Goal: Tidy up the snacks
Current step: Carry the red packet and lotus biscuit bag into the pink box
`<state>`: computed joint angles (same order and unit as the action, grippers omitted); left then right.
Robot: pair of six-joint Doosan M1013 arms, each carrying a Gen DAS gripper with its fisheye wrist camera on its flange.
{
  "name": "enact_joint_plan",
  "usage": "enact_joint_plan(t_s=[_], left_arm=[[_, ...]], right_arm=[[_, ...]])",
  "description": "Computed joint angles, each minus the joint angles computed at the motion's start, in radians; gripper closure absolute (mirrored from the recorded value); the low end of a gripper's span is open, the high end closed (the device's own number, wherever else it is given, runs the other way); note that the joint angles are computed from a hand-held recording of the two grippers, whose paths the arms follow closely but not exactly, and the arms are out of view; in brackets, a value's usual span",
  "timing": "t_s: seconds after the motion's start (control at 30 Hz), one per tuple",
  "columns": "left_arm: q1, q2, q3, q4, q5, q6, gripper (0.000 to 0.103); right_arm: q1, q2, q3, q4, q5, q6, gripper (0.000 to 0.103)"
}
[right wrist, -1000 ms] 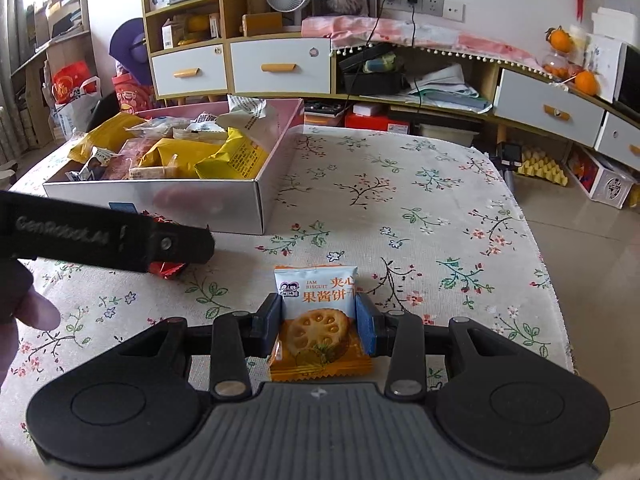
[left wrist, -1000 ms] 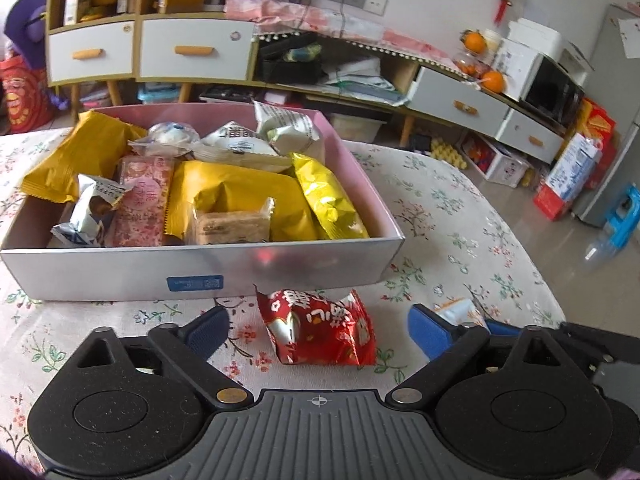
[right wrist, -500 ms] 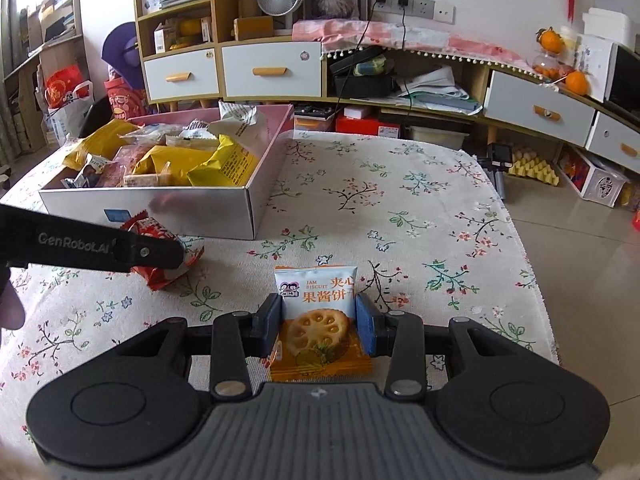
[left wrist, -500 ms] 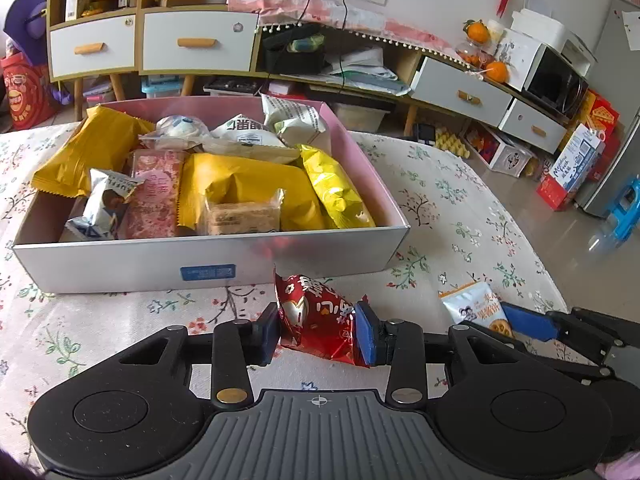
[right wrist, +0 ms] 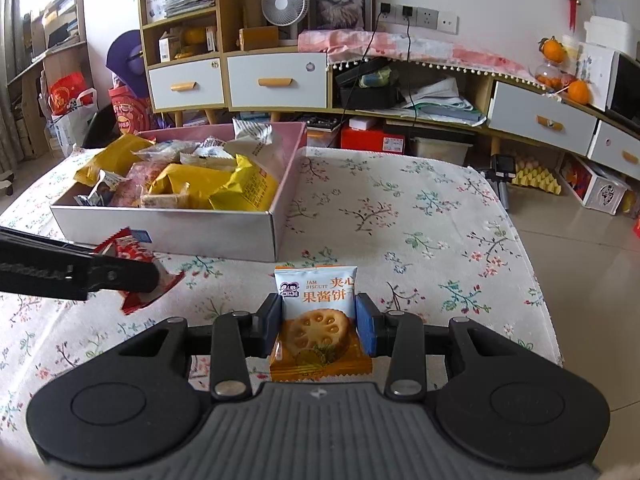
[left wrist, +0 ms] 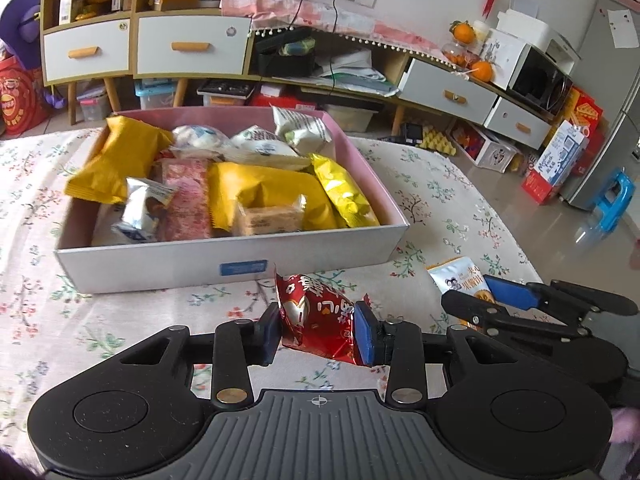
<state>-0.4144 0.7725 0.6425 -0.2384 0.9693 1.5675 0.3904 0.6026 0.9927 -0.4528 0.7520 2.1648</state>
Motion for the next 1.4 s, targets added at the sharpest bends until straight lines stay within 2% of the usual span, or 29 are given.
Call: enact_joint_plan(t_s=[0.4,0.73,0.87,1.03,1.2,1.4], left_arm=[[0.041,-0.057,0.073,-0.008,-0.098,0.053,0.068],[0.077,-0.039,0.044,0.031,-0.135,-0.053,0.068],[0.079,-0.03,0.036,0.087,-0.164,-0.084,0.068],[0.068,-0.015,0.021,0.232,-0.185,-0.128,0.068],[0.056,0.016,-0.023,0.3,-0.153,-0.109,0.068],[0.044,0.047,-0.062,0.34,-0.135,-0.044,0.068]], right_arm=[[0.015,0.03,-0.064,0.017,-0.014,0.0,0.067],[0.033,0.08,-0.168,0.047,-0.028,0.012,0.067],[0.038,0.112,-0.227,0.047,-0.018,0.044,0.067],[0.04,0.145,-0.284,0.046,-0.009,0.09,0.067],[0.041,0.186,-0.353,0.054,0.024,0.148,0.067],[0.041,0.245,-0.455,0.057,0.081,0.094,0.067]])
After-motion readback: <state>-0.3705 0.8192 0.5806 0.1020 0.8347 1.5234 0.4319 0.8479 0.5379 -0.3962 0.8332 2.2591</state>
